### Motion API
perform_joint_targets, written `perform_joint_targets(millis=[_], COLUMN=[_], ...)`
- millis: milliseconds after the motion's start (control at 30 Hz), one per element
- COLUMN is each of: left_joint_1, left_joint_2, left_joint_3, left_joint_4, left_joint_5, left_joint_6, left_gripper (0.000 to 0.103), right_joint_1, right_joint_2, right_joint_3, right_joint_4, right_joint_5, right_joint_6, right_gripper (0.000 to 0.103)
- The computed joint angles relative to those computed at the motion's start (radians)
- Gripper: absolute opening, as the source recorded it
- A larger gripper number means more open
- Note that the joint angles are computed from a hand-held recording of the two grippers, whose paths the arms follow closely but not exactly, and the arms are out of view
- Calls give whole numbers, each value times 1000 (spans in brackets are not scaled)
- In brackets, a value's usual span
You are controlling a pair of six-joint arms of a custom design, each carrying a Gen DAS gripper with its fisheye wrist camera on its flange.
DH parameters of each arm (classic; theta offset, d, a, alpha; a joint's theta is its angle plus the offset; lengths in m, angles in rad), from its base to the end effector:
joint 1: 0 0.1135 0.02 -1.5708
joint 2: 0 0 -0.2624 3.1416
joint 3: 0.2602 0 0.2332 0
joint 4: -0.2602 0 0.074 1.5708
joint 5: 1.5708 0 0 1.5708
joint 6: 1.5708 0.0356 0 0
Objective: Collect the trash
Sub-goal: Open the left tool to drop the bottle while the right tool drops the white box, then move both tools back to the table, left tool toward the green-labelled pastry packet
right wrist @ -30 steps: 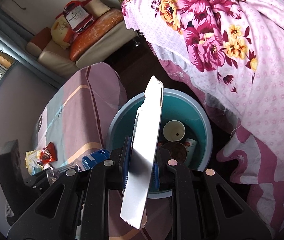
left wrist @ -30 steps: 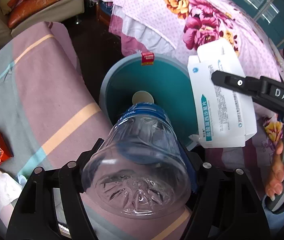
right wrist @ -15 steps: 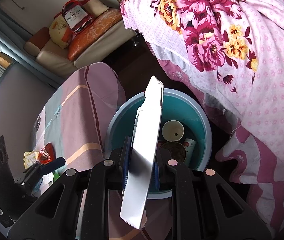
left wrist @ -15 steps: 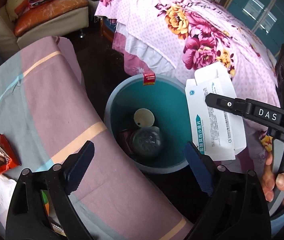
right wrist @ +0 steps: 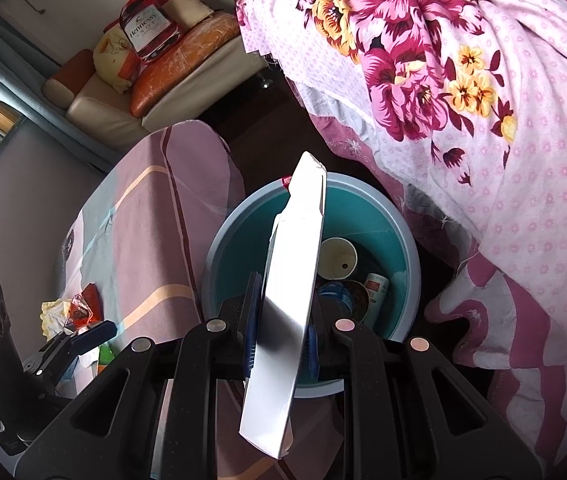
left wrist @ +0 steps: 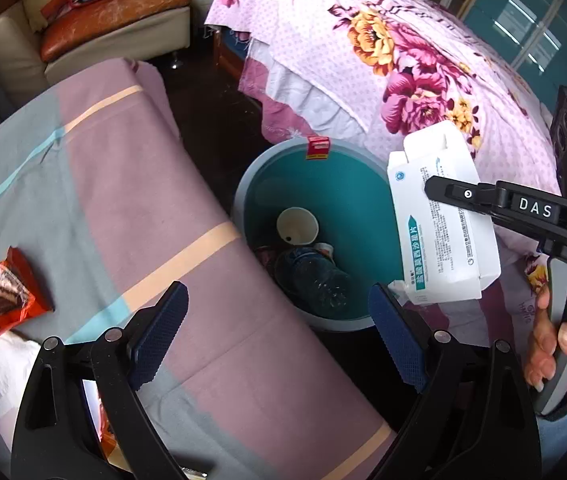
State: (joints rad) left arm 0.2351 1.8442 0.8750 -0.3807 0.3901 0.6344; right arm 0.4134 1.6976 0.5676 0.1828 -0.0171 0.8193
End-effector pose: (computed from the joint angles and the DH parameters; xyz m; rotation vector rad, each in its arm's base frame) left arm 0.2864 0.0547 0.1100 0.6059 2.6897 -0.3652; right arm 0.2448 0.1081 0.1066 0.5165 2.5453 0.5020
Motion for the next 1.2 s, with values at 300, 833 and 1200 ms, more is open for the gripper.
perform_joint_targets(millis=[300,833,1200], left_joint_1=[97,285,525], left_joint_2=[30,9,89], left_joint_3=[49,83,217], left_joint_4=[-51,-171,-311], left_joint_5=[26,83,95], left_joint_6=[36,181,390], left_gripper=[92,93,94], right_joint_1=[18,140,326], right_joint_2=[55,3,35], right_joint_3=[59,141,296], right_joint_4=[-48,-199,-342], right_joint_5=[10,57,111], right_joint_6=[14,79,135], right_gripper=[34,73,76])
